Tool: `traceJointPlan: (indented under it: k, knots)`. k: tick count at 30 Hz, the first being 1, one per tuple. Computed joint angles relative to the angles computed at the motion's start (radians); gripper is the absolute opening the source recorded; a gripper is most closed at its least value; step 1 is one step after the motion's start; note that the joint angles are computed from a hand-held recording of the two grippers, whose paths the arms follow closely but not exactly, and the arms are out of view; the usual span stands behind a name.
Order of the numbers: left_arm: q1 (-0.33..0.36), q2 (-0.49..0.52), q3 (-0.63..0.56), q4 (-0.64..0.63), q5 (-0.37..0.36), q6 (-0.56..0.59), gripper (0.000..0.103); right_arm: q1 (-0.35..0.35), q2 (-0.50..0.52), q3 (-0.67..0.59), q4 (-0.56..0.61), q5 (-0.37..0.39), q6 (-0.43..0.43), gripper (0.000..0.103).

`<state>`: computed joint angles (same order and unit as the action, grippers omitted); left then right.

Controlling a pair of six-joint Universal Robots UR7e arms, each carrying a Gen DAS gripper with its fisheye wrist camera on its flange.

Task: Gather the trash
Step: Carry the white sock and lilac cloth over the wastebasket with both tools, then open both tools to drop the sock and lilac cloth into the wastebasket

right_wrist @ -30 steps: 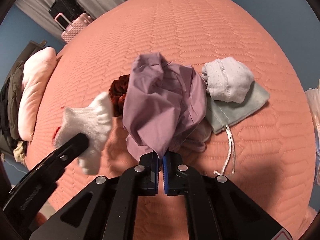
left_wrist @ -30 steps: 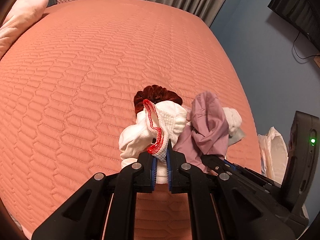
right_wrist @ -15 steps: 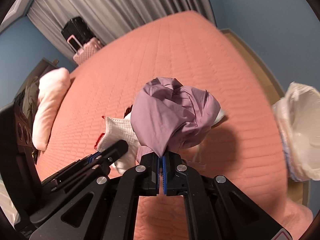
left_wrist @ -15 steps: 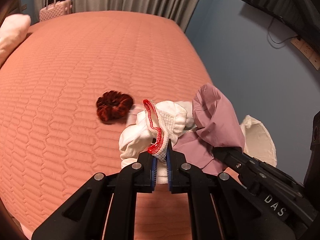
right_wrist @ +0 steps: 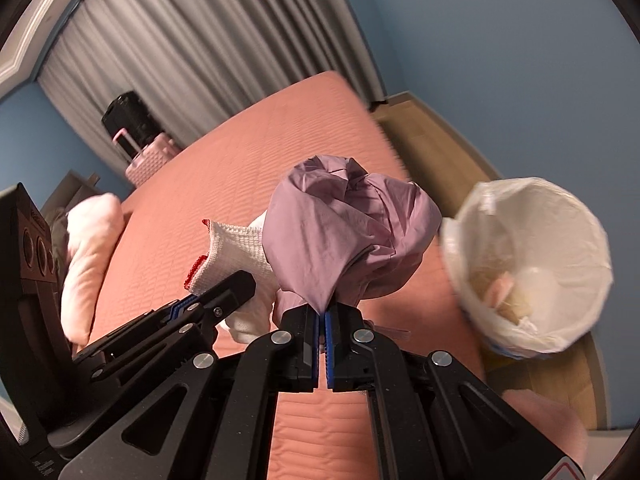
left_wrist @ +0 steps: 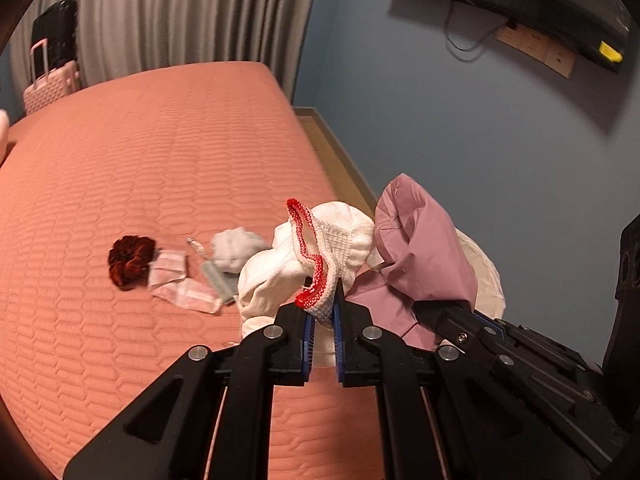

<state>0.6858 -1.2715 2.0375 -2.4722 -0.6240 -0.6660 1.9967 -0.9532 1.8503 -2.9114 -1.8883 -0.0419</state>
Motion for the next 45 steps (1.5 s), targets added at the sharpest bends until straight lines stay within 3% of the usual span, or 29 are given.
traceJointPlan:
  k: [13, 26, 27, 29, 31, 41, 45]
  knots:
    - [-0.014, 0.208, -0.137, -0.073, -0.100, 0.168, 0.008, -0.124, -0.149, 0.098, -0.088, -0.034, 0.010, 0.002]
    - [0.036, 0.343, -0.276, -0.117, -0.251, 0.267, 0.011, -0.206, -0.177, 0.099, -0.113, -0.064, 0.009, 0.002]
    - [0.042, 0.350, -0.288, -0.114, -0.260, 0.262, 0.014, -0.210, -0.174, 0.096, -0.114, -0.068, 0.007, 0.002]
    - [0.043, 0.359, -0.298, -0.114, -0.247, 0.247, 0.045, -0.215, -0.172, 0.089, -0.111, -0.071, 0.007, 0.002]
    - [0.039, 0.360, -0.295, -0.143, -0.226, 0.241, 0.059, -0.220, -0.168, 0.084, -0.112, -0.072, 0.010, 0.002]
    - [0.039, 0.350, -0.273, -0.137, -0.168, 0.236, 0.059, -0.217, -0.122, 0.058, -0.130, -0.081, 0.011, 0.003]
    - [0.044, 0.343, -0.272, -0.122, -0.142, 0.223, 0.059, -0.213, -0.105, 0.051, -0.144, -0.080, -0.001, 0.011]
